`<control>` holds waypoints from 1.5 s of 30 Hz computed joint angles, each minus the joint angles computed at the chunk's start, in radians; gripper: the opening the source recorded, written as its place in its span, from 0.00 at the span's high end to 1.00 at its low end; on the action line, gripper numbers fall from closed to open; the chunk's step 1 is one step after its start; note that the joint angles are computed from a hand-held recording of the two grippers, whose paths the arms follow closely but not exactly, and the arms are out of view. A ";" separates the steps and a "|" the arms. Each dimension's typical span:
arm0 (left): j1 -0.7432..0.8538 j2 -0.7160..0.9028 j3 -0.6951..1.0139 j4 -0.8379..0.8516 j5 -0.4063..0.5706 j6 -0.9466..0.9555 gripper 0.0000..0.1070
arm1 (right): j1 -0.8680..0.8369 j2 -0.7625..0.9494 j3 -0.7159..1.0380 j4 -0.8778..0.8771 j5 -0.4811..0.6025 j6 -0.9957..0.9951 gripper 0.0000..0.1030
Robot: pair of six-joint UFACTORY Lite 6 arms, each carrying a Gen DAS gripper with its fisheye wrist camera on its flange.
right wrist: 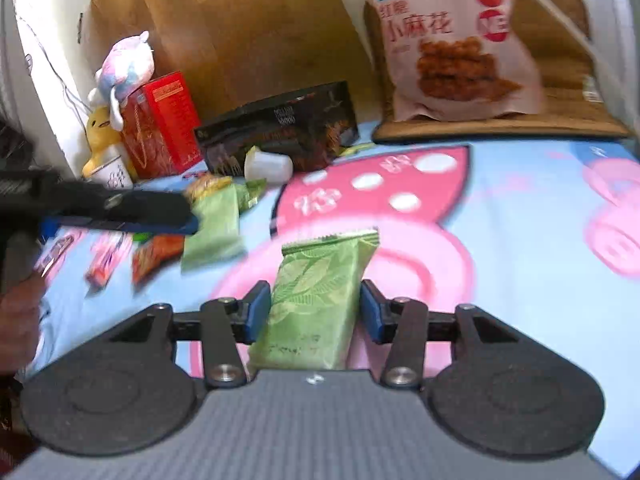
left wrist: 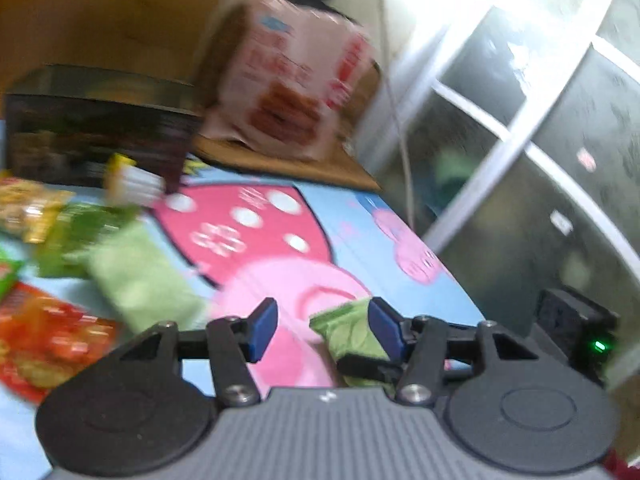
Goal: Organize snacks
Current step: 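Grasp the light green pastry packet with the left tool and lift, then carry the green packet into the black tin box and release it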
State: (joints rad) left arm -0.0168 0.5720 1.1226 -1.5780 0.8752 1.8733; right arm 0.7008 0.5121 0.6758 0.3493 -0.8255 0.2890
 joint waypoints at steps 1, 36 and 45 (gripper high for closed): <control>-0.028 0.005 0.002 -0.008 -0.013 0.006 0.52 | 0.041 -0.021 -0.036 0.076 -0.025 -0.034 0.26; -0.135 0.172 0.180 0.115 -0.013 -0.094 0.74 | 0.162 0.135 0.079 0.412 -0.096 -0.345 0.80; -0.001 0.114 0.294 0.046 0.023 -0.094 0.74 | -0.044 0.125 0.333 0.153 0.052 -0.544 0.80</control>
State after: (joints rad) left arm -0.0179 0.6863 1.4161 -1.5321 0.8986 1.7792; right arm 0.6563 0.6371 1.0088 0.5027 -0.7735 -0.2555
